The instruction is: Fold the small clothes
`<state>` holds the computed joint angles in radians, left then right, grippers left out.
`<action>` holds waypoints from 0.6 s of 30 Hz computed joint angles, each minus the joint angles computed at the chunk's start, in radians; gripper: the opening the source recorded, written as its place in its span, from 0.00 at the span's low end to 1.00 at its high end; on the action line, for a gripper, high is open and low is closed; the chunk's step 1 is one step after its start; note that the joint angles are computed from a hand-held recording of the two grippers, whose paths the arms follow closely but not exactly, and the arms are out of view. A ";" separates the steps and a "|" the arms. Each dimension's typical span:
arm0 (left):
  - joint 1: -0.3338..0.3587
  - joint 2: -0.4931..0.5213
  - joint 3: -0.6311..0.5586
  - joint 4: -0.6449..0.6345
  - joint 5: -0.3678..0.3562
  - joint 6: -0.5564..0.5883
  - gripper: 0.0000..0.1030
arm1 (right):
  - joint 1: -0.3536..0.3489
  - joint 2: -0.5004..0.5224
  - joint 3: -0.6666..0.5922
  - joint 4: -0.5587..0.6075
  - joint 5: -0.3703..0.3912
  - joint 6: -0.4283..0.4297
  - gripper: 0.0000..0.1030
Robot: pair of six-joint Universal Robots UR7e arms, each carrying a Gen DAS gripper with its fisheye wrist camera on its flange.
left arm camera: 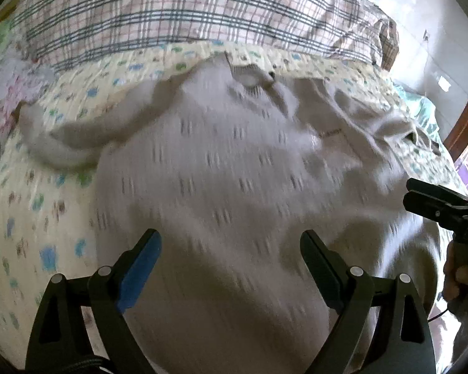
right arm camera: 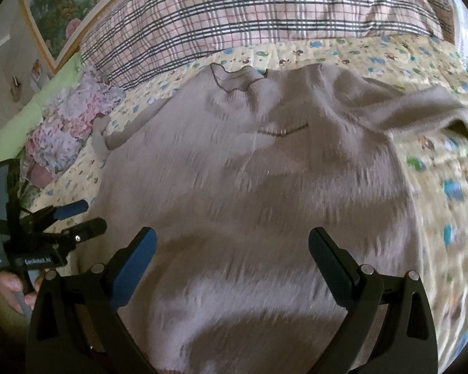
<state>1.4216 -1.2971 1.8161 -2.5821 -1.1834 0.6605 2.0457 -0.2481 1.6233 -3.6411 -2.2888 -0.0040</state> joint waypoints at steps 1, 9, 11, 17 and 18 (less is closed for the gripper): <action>-0.002 0.018 -0.031 0.017 -0.003 0.005 0.89 | -0.008 -0.011 -0.006 0.020 0.003 -0.008 0.95; -0.018 0.216 -0.340 0.116 0.008 0.050 0.89 | -0.084 -0.098 -0.041 0.092 0.075 -0.048 0.95; -0.019 0.274 -0.419 0.124 0.028 0.067 0.89 | -0.104 -0.113 -0.067 0.126 0.077 -0.062 0.95; -0.003 0.482 -0.752 0.245 0.031 0.080 0.89 | -0.154 -0.133 -0.153 0.222 0.089 -0.114 0.95; 0.001 0.528 -0.835 0.297 0.030 0.080 0.89 | -0.160 -0.132 -0.167 0.232 0.091 -0.126 0.95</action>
